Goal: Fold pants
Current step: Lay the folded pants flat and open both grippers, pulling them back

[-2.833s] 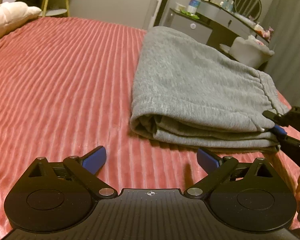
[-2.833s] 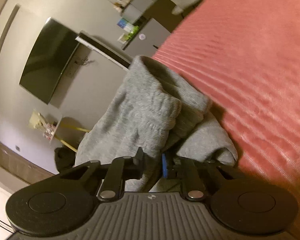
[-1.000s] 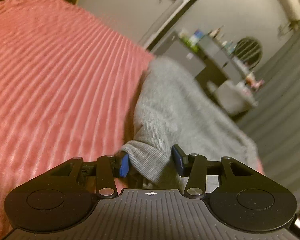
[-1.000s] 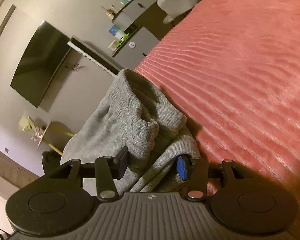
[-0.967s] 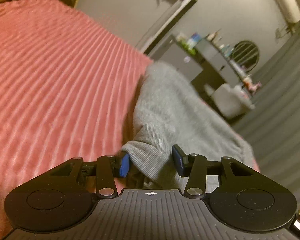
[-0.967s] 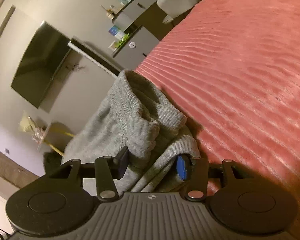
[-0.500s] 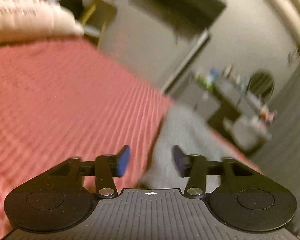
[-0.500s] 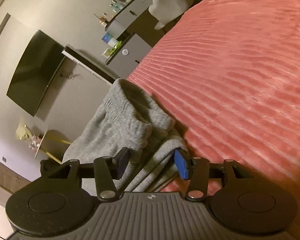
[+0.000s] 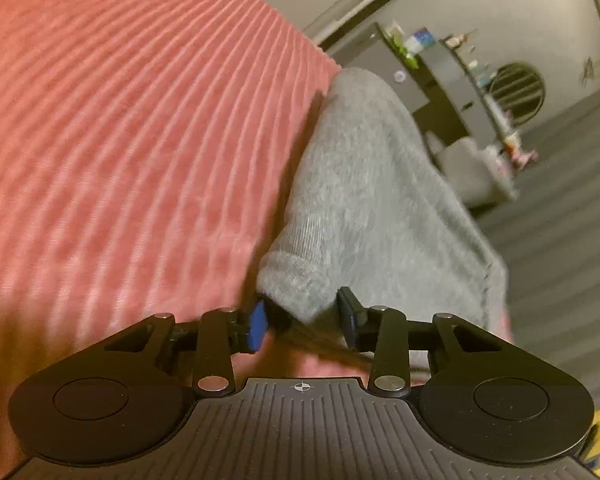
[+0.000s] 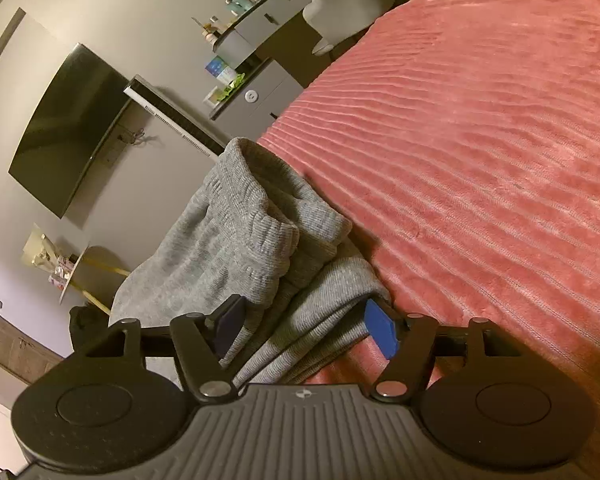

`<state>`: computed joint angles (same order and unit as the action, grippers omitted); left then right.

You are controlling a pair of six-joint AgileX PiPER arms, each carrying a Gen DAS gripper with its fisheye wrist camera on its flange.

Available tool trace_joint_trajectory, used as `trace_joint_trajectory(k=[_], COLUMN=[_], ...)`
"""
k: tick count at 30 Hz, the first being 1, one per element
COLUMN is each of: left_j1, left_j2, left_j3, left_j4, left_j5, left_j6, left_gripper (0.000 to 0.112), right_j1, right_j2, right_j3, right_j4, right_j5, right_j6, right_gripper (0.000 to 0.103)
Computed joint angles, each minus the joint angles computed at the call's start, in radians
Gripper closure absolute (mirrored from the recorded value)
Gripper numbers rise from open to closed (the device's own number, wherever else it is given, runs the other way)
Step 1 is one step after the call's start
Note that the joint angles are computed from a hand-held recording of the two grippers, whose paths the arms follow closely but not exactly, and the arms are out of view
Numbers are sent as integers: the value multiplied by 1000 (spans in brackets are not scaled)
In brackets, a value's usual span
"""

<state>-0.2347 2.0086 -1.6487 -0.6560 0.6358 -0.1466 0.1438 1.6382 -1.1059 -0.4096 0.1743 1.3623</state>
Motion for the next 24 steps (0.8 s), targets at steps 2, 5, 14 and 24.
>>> trace_joint_trajectory(k=[2,5,14,24], left_j1=[-27,-73,-242,-369], left_j2=[-25,-51,-167,-274], left_j3=[6,-4,69,81], left_j4=[157,334,764,1039], left_j5=[1,26,142,278], left_j6=[-100,-218,-398,-635], left_gripper=[58,50,12,9], right_j1=[11,87,174,328], right_j2=[-3,23,2,-102], right_j3=[-15,-121,-222,-254], right_j4=[11,-101,-3,-7], right_j5=[46,312,559,742], right_j6=[-25,12,-177,-288], right_gripper=[33,12,4,4])
